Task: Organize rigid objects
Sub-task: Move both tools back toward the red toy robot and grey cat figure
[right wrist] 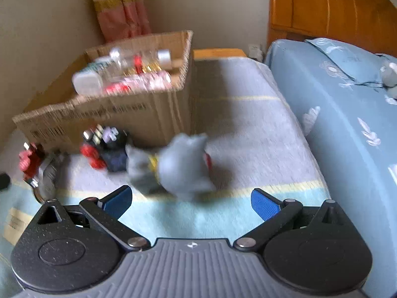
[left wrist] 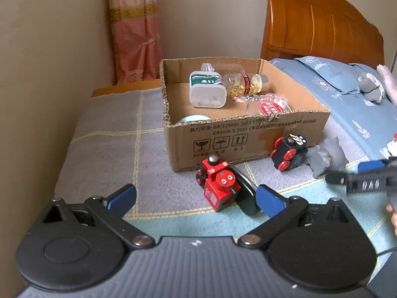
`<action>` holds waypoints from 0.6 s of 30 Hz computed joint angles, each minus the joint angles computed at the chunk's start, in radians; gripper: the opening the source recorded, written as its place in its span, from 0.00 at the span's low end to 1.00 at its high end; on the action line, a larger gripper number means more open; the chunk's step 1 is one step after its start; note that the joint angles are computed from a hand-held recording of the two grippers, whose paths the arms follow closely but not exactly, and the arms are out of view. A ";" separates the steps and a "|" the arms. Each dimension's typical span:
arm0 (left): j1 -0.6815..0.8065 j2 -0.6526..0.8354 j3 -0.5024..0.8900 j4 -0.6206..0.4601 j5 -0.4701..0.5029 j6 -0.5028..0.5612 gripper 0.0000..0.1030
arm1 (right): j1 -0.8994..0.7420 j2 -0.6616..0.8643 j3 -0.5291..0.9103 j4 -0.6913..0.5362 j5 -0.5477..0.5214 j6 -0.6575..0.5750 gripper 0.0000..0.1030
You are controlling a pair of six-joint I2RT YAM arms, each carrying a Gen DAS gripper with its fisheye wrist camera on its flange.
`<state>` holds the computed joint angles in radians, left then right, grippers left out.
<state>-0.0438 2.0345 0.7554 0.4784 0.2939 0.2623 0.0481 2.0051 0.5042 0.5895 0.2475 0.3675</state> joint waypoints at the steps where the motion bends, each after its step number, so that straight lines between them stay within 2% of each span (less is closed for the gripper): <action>1: -0.004 0.008 0.007 0.007 -0.005 -0.001 0.99 | 0.002 0.017 0.004 -0.004 0.004 -0.004 1.00; 4: -0.021 0.036 0.038 0.020 -0.032 -0.011 0.99 | 0.033 0.050 -0.014 0.052 0.055 -0.029 1.00; 7: -0.036 0.078 0.078 0.050 -0.069 -0.037 0.99 | 0.040 0.065 -0.042 0.117 0.060 -0.035 1.00; 11: -0.032 0.125 0.130 0.035 -0.086 -0.049 0.99 | 0.040 0.077 -0.062 0.168 0.061 -0.044 1.00; 14: -0.004 0.125 0.121 0.046 -0.074 -0.051 0.99 | 0.041 0.079 -0.065 0.180 0.063 -0.045 1.00; 18: 0.032 0.123 0.080 0.110 -0.117 -0.019 0.99 | 0.046 0.083 -0.078 0.201 0.071 -0.042 1.00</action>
